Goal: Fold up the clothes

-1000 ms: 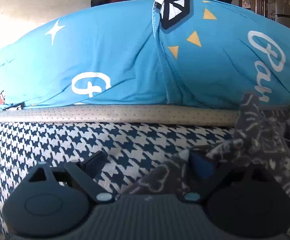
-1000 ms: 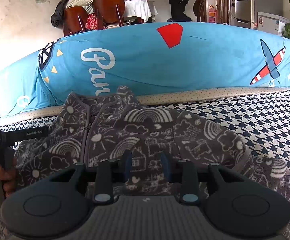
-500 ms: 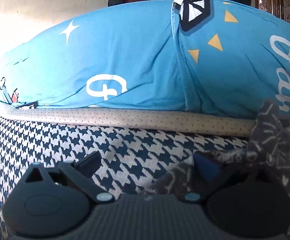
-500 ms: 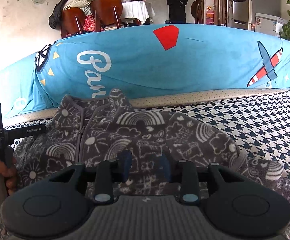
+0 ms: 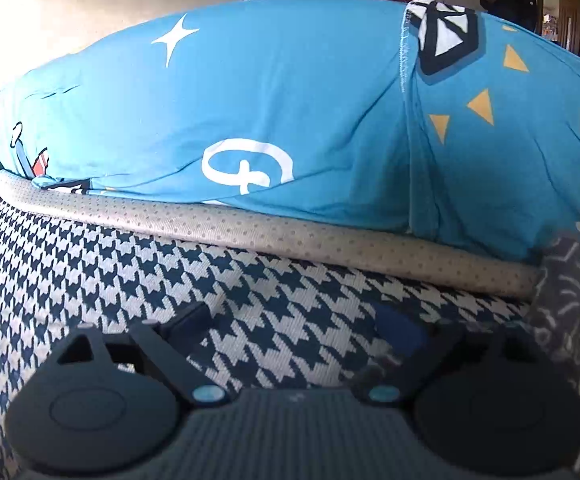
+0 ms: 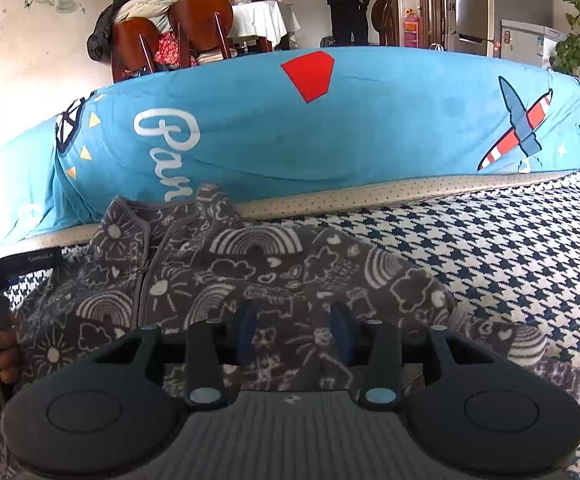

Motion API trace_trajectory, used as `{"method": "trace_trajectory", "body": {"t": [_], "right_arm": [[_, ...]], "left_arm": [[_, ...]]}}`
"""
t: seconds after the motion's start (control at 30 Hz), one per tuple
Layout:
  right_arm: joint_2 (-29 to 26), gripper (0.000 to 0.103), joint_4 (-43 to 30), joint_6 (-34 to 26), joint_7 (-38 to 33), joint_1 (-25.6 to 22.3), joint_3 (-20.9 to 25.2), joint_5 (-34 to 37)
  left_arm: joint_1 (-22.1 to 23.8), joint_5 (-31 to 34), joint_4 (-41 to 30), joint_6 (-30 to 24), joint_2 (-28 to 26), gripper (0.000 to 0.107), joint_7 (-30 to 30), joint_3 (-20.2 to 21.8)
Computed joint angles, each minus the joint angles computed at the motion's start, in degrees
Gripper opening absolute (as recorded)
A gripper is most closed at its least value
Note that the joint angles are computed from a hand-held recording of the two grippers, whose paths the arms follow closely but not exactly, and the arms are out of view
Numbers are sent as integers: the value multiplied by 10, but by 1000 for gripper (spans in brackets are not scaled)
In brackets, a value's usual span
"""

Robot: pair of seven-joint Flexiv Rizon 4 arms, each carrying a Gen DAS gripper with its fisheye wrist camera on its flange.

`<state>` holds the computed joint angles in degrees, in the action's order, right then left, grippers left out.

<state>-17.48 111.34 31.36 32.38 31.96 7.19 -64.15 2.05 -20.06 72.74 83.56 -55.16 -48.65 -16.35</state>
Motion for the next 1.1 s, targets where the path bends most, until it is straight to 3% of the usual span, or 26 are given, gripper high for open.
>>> {"method": "trace_trajectory", "body": {"t": [0.3,0.47,0.6,0.83,1.1], "right_arm": [[24,41,30,20,54,-23,-2,-26],[32,41,44,65,99,-43,-3,-37],[28,39,39,75,84,-45,-1,-36],[22,39,33,87,62,-42,1,-7],[38,39,50,74,55,-34,7,15]], "left_arm": [[63,-3,123,16,74,95,56,-82],[102,-19,199,1,121,95,99,-121],[140,-45,259,6,154,95,133,-158],[267,-88,368,20,194,98,221,-279],[437,-106,471,-8,214,100,294,-429]]}}
